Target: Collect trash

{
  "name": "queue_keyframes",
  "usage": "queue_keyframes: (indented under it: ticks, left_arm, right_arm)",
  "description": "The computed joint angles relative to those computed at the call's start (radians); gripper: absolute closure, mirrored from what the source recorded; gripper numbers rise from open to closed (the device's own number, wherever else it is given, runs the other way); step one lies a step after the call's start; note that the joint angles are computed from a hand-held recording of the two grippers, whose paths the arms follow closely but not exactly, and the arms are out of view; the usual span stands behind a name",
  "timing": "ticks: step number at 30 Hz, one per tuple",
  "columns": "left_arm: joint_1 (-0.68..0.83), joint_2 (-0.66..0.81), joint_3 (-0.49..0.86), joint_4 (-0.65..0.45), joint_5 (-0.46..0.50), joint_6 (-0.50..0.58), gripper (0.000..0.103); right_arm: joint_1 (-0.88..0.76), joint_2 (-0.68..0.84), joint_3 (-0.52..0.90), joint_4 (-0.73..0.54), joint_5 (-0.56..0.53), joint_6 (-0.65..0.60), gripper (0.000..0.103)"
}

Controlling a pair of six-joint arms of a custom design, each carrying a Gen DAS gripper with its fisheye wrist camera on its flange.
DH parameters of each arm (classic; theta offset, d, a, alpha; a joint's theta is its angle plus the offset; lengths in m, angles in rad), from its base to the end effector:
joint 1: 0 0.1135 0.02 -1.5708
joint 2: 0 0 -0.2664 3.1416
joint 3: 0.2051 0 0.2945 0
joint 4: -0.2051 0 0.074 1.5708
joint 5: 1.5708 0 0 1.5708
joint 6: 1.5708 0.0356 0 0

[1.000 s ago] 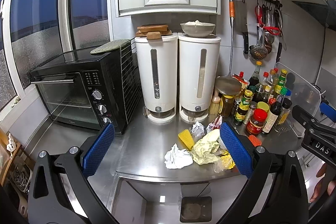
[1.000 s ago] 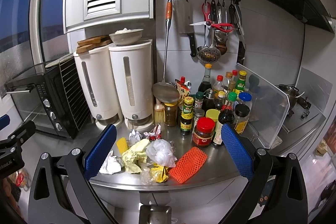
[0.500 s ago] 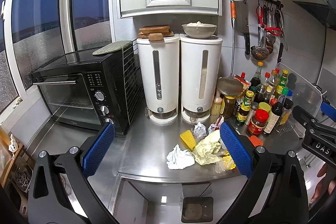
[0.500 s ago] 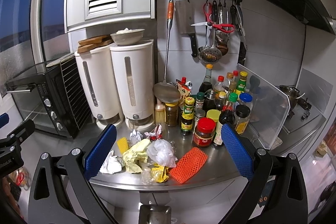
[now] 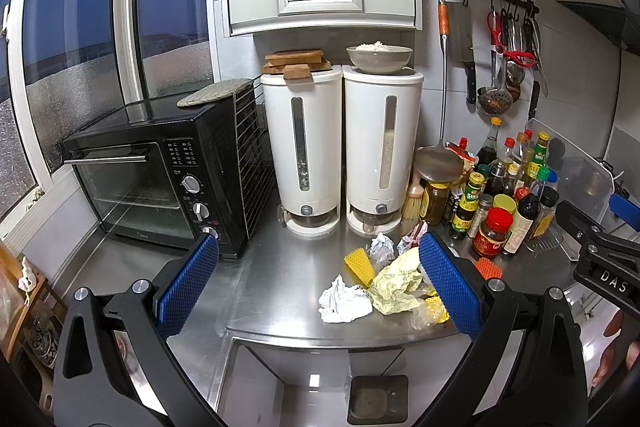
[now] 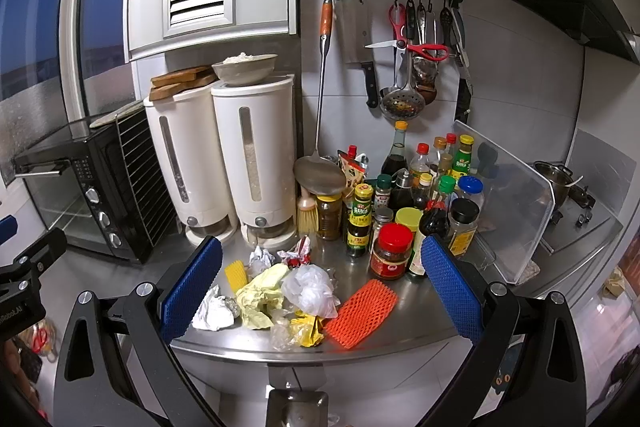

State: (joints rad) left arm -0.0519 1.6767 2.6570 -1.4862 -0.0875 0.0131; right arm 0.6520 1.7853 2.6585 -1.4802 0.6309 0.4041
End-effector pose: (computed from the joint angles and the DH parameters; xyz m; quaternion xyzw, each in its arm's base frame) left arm 0.2544 -0.0101 0.5983 0.0058 0.8610 0.0278 0.5078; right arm 0.2515 0.1656 0.5747 0.0385 0.8537 -0.0155 0.5191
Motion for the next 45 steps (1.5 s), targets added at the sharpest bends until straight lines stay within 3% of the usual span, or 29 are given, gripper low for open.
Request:
queue_keyframes:
  ticks: [30, 40, 45]
  left_arm:
    - [-0.003, -0.022, -0.041, 0.017, -0.005, -0.003, 0.008]
    - [0.012, -0.050, -0.146, 0.097, 0.022, 0.014, 0.008]
    - [0.027, -0.028, -0.182, 0.115, 0.074, 0.019, 0.008]
  right_arm:
    - [-0.030, -0.021, -0.049, 0.030, -0.020, -0.006, 0.003]
    - [-0.088, -0.155, -0.331, 0.282, -0.056, -0.102, 0.003]
    - [-0.138, -0.120, -0.328, 0.268, -0.089, -0.099, 0.003]
